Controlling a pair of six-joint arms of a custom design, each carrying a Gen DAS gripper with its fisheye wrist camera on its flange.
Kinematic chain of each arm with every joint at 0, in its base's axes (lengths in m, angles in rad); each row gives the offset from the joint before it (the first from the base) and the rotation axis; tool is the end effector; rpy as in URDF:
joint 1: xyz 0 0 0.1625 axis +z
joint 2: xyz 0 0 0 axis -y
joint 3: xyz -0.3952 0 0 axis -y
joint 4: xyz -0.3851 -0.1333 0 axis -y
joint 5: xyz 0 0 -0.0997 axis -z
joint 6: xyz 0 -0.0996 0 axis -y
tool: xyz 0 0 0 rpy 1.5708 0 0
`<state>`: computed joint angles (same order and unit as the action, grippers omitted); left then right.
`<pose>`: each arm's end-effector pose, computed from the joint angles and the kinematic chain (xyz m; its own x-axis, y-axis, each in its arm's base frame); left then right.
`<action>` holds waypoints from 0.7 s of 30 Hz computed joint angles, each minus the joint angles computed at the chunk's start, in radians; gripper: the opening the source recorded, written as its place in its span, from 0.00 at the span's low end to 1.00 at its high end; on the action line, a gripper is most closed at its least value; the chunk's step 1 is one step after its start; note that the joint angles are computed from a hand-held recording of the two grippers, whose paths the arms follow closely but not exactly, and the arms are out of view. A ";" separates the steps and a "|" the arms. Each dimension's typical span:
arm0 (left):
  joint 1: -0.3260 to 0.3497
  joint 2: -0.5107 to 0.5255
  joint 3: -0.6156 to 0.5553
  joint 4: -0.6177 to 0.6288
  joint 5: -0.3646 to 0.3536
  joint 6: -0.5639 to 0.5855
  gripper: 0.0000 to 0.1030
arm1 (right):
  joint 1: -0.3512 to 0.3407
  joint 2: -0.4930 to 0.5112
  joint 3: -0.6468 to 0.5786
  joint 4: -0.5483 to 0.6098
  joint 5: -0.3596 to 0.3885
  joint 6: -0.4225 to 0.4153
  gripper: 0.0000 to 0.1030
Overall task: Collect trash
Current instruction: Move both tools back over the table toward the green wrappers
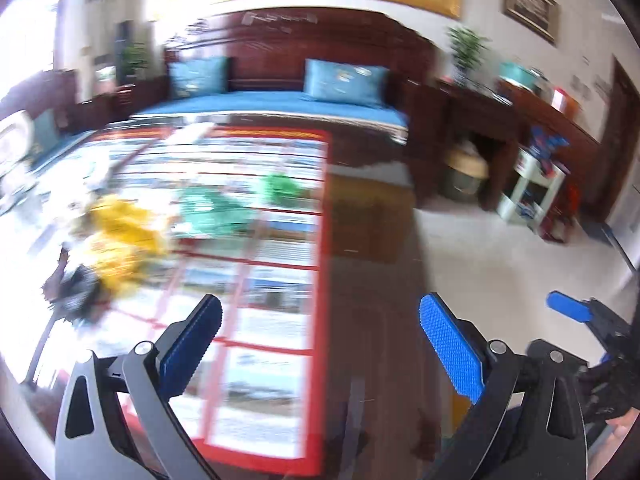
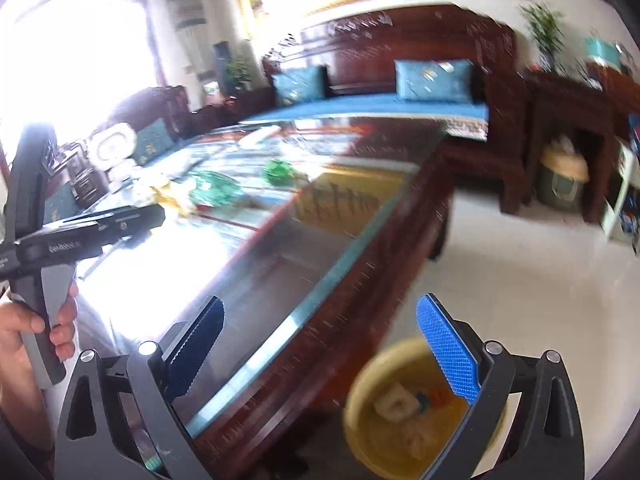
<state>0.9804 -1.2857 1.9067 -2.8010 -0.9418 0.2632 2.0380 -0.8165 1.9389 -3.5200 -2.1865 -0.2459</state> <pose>-0.1480 -0.5656 0.3087 -0.7108 0.3419 -0.6148 0.6643 0.6135 -0.4270 0.3221 -0.4702 0.1218 -0.8183 -0.1358 0.5585 -0.5199 0.5893 -0.6184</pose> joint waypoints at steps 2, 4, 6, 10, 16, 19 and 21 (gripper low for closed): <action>0.020 -0.021 -0.001 -0.036 0.035 0.006 0.96 | 0.021 0.053 -0.068 -0.001 0.010 -0.033 0.91; 0.042 -0.032 -0.011 -0.060 0.069 0.000 0.96 | 0.041 0.106 -0.144 0.009 0.011 -0.058 0.91; 0.069 -0.036 -0.033 -0.075 0.075 0.000 0.96 | 0.053 0.146 -0.205 0.018 0.026 -0.073 0.91; 0.097 -0.032 -0.062 -0.128 0.121 0.054 0.96 | 0.069 0.215 -0.311 0.056 0.051 -0.079 0.91; 0.148 -0.017 -0.129 -0.116 0.096 0.083 0.96 | 0.067 0.294 -0.445 0.131 0.069 -0.077 0.91; 0.168 0.002 -0.160 -0.118 0.084 0.094 0.96 | 0.056 0.323 -0.505 0.179 0.086 -0.070 0.91; 0.180 0.021 -0.185 -0.108 0.076 0.094 0.96 | 0.048 0.337 -0.532 0.198 0.098 -0.073 0.91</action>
